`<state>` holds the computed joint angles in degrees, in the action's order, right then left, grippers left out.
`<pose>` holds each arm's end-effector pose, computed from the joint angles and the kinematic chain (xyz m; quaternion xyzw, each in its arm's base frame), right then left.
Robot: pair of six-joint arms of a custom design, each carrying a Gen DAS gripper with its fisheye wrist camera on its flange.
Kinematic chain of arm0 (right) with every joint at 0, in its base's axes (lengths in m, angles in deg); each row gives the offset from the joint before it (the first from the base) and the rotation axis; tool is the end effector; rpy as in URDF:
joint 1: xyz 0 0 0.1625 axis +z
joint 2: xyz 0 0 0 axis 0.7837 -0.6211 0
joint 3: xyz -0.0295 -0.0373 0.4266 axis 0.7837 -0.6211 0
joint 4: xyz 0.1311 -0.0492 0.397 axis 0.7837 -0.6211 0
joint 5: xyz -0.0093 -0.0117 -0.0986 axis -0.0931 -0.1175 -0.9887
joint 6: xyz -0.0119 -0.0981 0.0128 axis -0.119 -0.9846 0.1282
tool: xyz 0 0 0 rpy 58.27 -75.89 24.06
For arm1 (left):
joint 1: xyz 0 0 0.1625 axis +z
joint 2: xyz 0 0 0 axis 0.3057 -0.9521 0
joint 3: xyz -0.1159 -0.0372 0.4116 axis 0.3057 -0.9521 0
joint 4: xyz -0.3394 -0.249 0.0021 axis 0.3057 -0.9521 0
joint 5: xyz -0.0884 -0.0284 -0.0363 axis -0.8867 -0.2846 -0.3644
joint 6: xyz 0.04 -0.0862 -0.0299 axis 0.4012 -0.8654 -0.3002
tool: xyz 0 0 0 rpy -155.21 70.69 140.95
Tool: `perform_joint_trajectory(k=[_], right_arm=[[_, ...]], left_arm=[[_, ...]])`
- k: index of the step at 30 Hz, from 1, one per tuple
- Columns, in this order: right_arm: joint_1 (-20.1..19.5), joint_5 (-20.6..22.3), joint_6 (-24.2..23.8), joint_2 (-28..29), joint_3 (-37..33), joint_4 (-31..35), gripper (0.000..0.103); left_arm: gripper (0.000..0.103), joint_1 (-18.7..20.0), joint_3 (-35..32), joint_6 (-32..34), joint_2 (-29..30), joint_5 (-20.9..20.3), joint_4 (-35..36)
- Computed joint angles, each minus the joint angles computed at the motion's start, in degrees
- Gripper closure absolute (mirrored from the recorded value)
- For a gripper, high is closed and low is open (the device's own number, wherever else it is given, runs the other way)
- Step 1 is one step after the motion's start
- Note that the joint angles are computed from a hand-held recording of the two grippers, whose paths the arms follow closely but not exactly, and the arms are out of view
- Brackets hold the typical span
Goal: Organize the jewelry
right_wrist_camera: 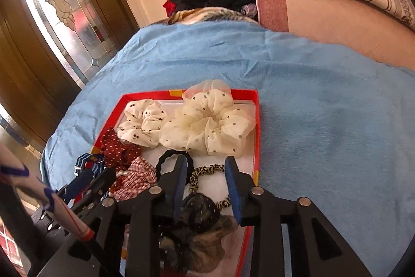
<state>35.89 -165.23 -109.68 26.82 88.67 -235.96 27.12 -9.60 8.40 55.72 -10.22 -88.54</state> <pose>0.0723 -0.7533 0.3783 0.1531 -0.9213 0.2854 0.2153 -0.4089 -0.7191 -0.0019 0.0756 0.8489 -0.4080 0.3273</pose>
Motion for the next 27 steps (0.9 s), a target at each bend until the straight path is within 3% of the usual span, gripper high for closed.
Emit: perform_joint_trajectory(k=[4, 7, 9, 16, 21, 25, 27], right_arm=[[0.1, 0.7, -0.8, -3.6, 4.4, -2.9, 0.056], [0.2, 0.3, -1.8, -6.9, 8.5, -5.6, 0.045], [0.3, -0.2, -2.5, -9.3, 11.3, -7.4, 0.04], [0.3, -1.2, -6.0, -20.3, 22.1, -13.7, 0.027], [0.5, -1.2, -8.6, -28.8, 30.0, -18.3, 0.017], [0.9, 0.6, -11.9, -35.9, 36.9, -21.0, 0.015], [0.7, 2.4, -13.5, -38.8, 39.7, -22.7, 0.011]], left_arm=[[0.022, -1.2, 0.7, 5.0, 0.7, 2.9, -6.1], [0.014, -2.4, 1.2, 8.9, 1.3, 4.6, -10.8], [0.011, -3.2, 2.6, 8.1, 0.5, 5.0, -10.5], [0.005, -9.1, 10.0, -6.1, -5.6, 9.1, 2.9], [0.0, -14.6, 17.0, -7.7, -9.8, 11.1, 2.4], [0.0, -18.7, 20.9, -19.5, -13.8, 14.0, 16.6], [0.0, -20.3, 23.2, -22.7, -15.4, 14.4, 19.0]])
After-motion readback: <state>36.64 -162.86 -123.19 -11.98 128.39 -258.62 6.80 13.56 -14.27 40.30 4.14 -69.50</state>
